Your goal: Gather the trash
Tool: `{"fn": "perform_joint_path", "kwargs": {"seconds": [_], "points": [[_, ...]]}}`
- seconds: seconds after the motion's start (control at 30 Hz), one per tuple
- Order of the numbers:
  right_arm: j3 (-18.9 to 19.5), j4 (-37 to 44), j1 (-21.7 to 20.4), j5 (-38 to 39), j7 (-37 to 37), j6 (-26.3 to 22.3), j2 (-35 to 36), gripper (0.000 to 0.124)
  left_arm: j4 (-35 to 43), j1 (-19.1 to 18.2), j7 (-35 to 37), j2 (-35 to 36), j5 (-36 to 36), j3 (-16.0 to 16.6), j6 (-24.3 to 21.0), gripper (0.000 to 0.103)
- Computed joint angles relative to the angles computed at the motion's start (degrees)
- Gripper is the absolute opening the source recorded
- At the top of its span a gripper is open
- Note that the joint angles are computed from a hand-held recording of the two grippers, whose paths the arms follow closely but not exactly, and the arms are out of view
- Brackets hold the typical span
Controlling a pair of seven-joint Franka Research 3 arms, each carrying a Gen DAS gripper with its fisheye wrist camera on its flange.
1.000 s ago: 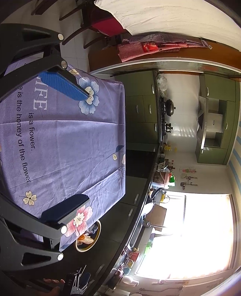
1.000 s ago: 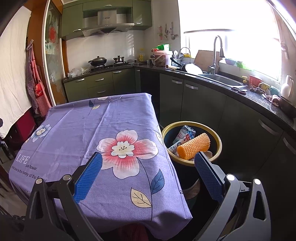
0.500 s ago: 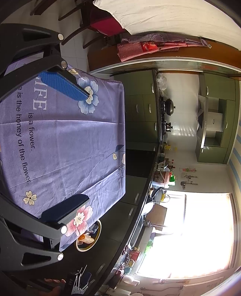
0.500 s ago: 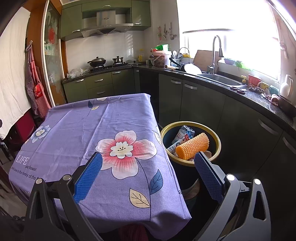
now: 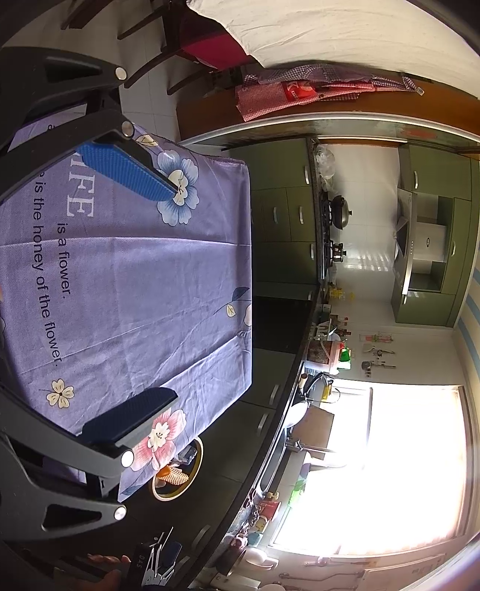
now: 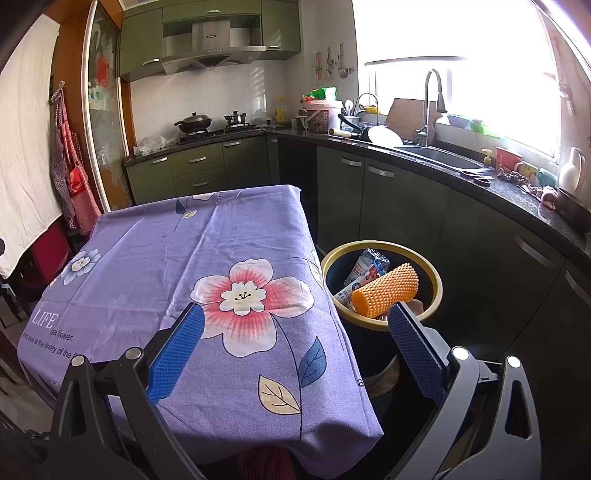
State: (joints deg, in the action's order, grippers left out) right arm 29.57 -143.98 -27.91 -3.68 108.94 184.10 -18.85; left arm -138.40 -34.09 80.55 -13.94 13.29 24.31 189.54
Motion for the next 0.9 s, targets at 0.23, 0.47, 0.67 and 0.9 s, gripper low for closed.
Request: {"fn": "perform_joint_path", "kwargs": {"seconds": [0.23,0.47,0.67,0.9], "points": [[0.19,0.13,-0.21,-0.25,0.19,-0.05,0.16,0.098,0.04,-0.73,0.32,0.16,-0.17,0.61,-0.19,0.096],[0.42,0.11,-0.41,-0.48,0.28,0.21,0.42,0.098,0.05,-1.55,1.39,0.04,-0.7,1.04,-0.47,0.096],[0.55,0.13,-0.46,-0.25,0.08,0.3,0.66,0.098,0.45,-7.05,4.79,-0.53,-4.07,5.74,-1.74,0.096],[-0.05,0.27,0.14,-0.2,-0.47,0.21,0.99,0.098,0.41,-7.44,7.77,-0.52,-7.25,5.57,-1.76,0.096]]}}
